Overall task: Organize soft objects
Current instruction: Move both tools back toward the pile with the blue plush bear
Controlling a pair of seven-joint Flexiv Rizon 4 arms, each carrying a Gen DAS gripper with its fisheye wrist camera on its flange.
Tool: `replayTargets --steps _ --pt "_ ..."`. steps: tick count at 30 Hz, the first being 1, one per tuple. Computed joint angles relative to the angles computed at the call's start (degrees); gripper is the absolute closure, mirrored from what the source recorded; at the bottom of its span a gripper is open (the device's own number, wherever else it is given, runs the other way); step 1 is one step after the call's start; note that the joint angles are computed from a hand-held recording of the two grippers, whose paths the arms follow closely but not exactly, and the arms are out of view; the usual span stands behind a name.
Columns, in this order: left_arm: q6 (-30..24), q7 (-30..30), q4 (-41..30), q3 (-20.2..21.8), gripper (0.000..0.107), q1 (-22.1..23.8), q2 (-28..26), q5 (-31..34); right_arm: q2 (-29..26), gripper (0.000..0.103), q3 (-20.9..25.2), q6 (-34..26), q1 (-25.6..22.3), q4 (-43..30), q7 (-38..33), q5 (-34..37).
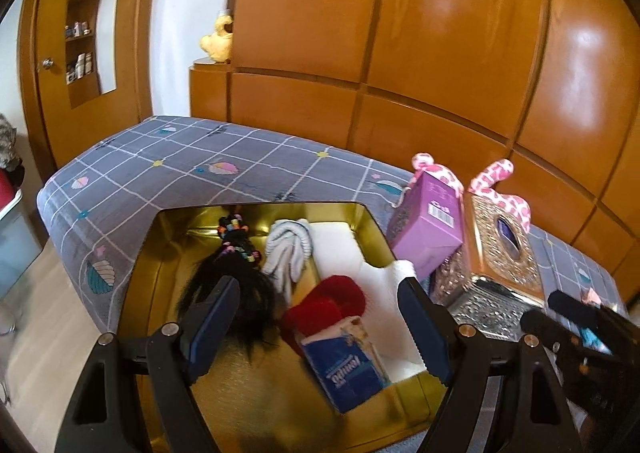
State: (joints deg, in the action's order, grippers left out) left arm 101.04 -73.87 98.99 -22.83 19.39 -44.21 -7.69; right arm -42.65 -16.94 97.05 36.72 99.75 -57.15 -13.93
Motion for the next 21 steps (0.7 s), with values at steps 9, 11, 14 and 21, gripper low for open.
replayTargets --steps 9,11,14,21 --pt "-0.6 2.5 1.4 -3.1 0.025 1.2 0.0 2.1 0.8 0.041 -8.4 1.6 4.6 4.2 2.9 4.6" --pt "-0.7 3.2 1.6 -3.7 0.025 1.2 0.1 2.4 1.0 0.041 -10.4 1.8 5.5 5.2 3.3 5.6" --pt "-0.7 4.7 2.1 -5.1 0.025 1.6 0.1 3.2 1.2 0.041 -13.6 1.6 6.9 6.6 3.9 7.0" --pt "-1.5 8.5 2.6 -8.4 0.025 2.3 0.1 4.7 1.0 0.041 -24.1 0.4 10.6 10.4 6.1 9.7"
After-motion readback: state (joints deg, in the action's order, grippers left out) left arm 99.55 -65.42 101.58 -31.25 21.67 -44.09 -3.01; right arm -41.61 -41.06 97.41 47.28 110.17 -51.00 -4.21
